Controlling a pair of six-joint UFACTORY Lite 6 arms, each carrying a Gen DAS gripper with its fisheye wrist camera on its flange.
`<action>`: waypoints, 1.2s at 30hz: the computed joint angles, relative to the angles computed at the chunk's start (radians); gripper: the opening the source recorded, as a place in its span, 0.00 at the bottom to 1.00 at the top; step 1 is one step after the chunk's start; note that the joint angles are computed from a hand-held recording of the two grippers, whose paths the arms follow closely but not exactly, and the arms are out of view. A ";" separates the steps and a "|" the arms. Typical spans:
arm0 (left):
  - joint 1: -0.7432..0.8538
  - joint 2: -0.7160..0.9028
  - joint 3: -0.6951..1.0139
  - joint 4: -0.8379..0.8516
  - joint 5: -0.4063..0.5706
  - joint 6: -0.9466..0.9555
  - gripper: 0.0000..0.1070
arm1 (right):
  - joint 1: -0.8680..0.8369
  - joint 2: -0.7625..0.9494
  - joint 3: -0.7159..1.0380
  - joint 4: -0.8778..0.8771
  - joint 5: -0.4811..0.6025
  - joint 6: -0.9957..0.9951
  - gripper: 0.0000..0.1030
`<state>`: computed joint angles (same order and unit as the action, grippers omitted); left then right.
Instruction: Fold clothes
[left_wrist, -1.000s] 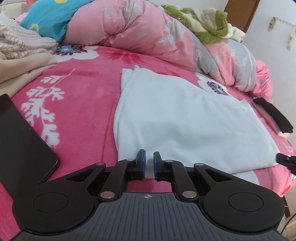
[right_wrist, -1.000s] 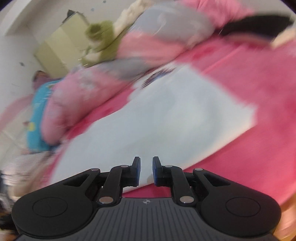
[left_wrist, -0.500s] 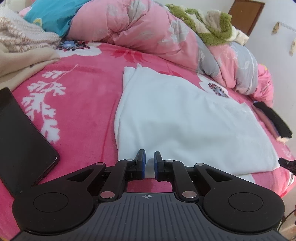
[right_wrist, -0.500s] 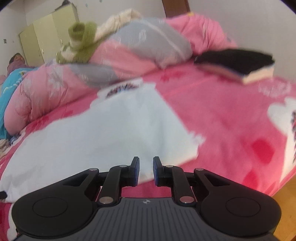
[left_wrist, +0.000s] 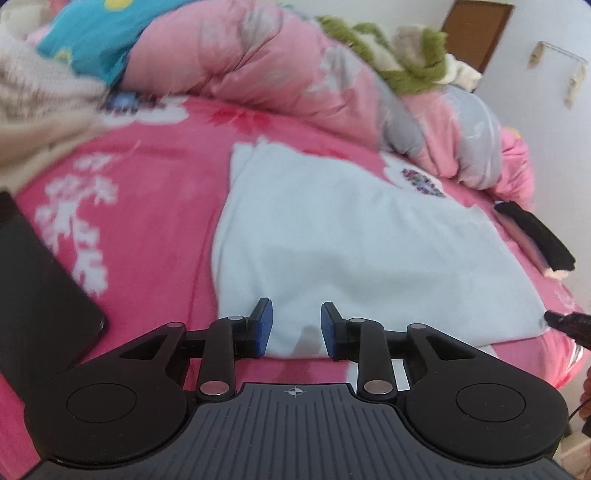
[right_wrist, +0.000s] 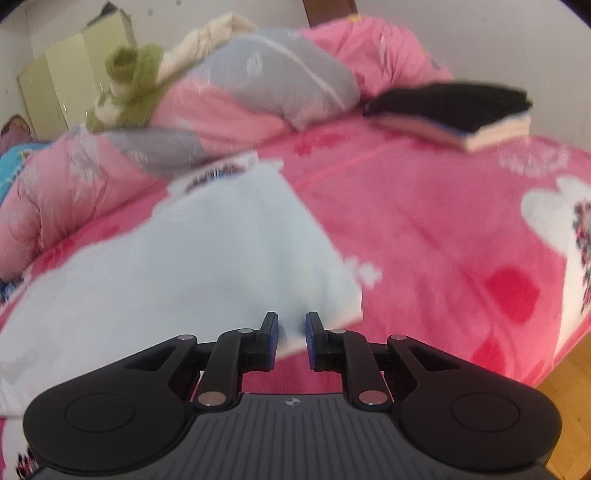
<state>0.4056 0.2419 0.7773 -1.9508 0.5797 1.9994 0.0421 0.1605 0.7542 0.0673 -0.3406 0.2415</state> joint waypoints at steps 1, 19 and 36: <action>0.008 0.006 0.002 0.006 0.010 -0.010 0.27 | -0.007 0.001 0.013 0.000 -0.001 -0.009 0.16; -0.007 -0.015 -0.026 -0.043 -0.008 0.059 0.27 | -0.139 0.140 0.210 -0.622 -0.012 0.602 0.16; -0.104 -0.211 -0.061 -0.169 -0.089 0.191 0.28 | -0.099 0.145 0.315 -0.768 0.027 0.732 0.17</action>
<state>0.3019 0.0307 0.7164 -2.1197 0.4910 2.1903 -0.0574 0.3055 1.0691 -0.7005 -0.3132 0.9732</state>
